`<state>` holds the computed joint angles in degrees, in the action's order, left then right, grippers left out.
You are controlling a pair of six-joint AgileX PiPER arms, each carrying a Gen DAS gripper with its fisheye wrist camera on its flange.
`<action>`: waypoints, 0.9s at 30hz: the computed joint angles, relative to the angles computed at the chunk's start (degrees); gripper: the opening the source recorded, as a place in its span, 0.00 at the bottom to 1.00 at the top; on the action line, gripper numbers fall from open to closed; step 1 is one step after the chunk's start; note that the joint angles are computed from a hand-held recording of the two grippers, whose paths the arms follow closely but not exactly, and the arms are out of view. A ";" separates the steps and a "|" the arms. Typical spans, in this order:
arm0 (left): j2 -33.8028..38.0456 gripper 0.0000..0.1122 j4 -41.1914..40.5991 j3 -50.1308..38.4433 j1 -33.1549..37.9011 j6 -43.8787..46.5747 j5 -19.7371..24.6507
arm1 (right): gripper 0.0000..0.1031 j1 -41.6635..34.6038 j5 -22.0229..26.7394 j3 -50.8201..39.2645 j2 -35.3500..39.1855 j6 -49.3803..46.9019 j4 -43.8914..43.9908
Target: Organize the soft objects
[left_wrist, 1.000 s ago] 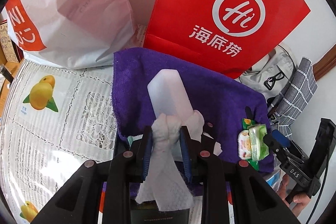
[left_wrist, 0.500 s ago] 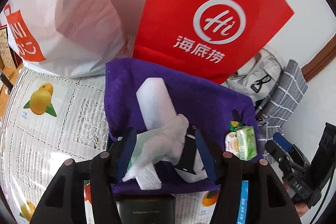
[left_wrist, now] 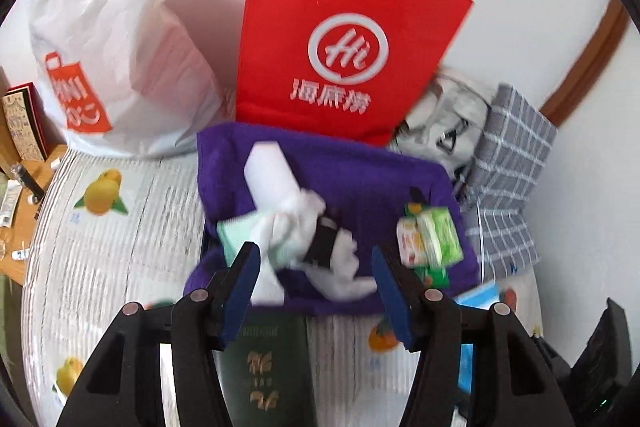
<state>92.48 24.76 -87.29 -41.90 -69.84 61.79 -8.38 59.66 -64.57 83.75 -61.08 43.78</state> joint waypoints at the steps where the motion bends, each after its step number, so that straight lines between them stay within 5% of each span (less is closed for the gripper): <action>1: -0.59 0.50 0.51 0.82 -0.91 -0.71 0.54 | 0.75 -0.47 0.60 1.99 -1.20 -1.42 0.26; 10: -10.87 0.50 6.46 17.12 -12.73 -17.59 2.87 | 0.80 3.49 -5.00 18.85 -8.59 -4.80 -3.54; 14: -14.50 0.50 7.67 24.41 -17.48 -25.00 0.50 | 0.83 7.29 -11.94 24.26 -11.89 -3.34 -7.58; 20: -18.06 0.50 10.22 31.76 -24.08 -35.12 -1.84 | 0.85 10.68 -13.52 27.45 -13.16 -2.71 -11.16; 24: -18.41 0.50 11.34 33.74 -27.50 -38.58 -1.61 | 0.94 13.88 -21.06 29.79 -12.44 0.98 -13.59; 27: -18.09 0.50 11.44 34.49 -30.17 -41.01 0.13 | 0.97 13.52 -22.45 29.89 -11.19 -0.06 -11.35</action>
<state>74.39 36.20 -52.79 -72.06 -110.85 61.91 5.15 37.21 -34.68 72.56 -61.14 32.43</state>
